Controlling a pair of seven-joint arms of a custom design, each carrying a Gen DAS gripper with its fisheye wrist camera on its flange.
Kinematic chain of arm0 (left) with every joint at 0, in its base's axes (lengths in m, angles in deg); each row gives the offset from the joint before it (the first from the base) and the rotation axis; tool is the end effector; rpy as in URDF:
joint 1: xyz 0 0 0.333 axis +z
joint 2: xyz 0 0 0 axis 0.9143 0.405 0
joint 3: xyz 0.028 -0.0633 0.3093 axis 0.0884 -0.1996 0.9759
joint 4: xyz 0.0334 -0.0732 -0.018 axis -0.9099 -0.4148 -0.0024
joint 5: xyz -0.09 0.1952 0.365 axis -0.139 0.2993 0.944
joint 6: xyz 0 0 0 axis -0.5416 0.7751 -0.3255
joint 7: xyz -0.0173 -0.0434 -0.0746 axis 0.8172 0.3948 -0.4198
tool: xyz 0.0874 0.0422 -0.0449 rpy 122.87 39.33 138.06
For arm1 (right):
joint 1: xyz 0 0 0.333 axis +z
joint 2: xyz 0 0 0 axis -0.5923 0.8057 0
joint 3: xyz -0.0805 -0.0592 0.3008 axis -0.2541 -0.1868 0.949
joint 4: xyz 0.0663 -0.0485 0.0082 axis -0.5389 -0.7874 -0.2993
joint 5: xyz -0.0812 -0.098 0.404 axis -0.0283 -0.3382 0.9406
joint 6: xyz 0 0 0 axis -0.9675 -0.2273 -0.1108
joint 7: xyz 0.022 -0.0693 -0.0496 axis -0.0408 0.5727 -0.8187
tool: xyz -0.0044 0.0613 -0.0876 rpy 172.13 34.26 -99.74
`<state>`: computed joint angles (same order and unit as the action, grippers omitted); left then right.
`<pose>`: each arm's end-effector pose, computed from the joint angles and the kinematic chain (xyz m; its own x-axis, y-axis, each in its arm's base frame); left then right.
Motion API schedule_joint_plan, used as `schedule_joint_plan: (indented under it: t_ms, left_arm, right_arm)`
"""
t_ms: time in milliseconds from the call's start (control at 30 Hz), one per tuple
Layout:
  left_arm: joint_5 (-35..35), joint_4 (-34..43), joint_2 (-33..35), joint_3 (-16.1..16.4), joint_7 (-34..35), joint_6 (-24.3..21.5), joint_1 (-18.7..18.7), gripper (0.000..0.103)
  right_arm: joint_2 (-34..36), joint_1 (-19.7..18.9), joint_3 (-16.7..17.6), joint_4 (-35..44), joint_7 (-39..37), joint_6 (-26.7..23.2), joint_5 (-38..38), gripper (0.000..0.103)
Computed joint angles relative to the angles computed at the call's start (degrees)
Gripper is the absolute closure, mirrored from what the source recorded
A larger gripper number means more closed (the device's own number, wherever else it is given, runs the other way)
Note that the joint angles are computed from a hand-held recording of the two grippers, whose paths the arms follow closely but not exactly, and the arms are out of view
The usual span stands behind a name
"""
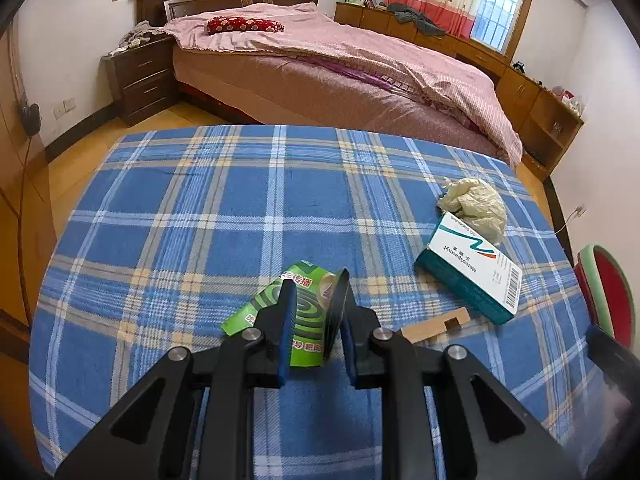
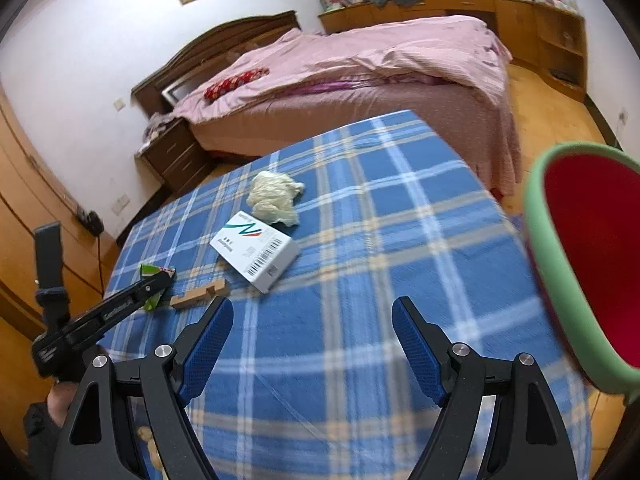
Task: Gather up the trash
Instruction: 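Lower the right tool onto the white medicine box while the left tool holds the green packet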
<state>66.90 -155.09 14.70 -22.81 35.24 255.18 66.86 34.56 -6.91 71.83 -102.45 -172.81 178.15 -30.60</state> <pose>0.5982 -0.2001 0.2402 -0.2903 -0.9434 0.1602 -0.7731 0.1325 -0.6203 0.5190 0.3519 0.3043 -0.2725 -0.9048 -0.3272 -0.6767 0.4220 -0.6034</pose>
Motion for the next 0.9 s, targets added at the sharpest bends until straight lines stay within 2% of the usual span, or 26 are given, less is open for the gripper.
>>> schedule_joint_plan:
  t_ms: [100,133,233,367,600,667,700,900]
  left_arm:
    - [1.0,-0.6,0.7,-5.7,0.1,1.0,6.1,0.084]
    - [1.3,-0.8,0.9,-6.4,-0.2,1.6,6.9,0.085]
    - [2.2,-1.3,1.0,-7.0,-1.2,2.4,8.0,0.085]
    - [4.6,-1.1,2.4,-10.5,-2.5,2.1,12.2,0.085]
    - [6.9,-1.4,3.2,-12.6,-4.2,2.6,14.7,0.085]
    - [7.6,-1.7,3.2,-13.2,-4.7,2.9,15.6,0.085]
    - [8.0,-1.8,3.3,-13.5,-4.9,3.0,16.0,0.085]
    - [10.1,-2.2,3.7,-15.4,-6.3,3.2,18.4,0.089]
  right_arm:
    - [3.0,-0.5,0.5,3.3,-6.6,-0.2,4.8,0.020]
    - [4.5,-0.7,0.7,5.0,-9.8,-0.2,6.9,0.020]
    - [7.9,-0.7,0.5,8.8,-18.2,0.1,12.0,0.020]
    - [12.2,-1.0,1.0,14.1,-30.2,-2.1,19.1,0.020]
    - [17.5,0.3,-0.3,21.0,-42.8,-5.1,27.4,0.021]
    - [18.1,1.3,-1.3,21.4,-44.0,-4.7,29.0,0.024]
    - [18.0,2.7,-3.0,21.1,-43.0,-4.3,28.4,0.032]
    - [15.9,4.9,-5.7,17.7,-40.1,-0.9,29.3,0.036]
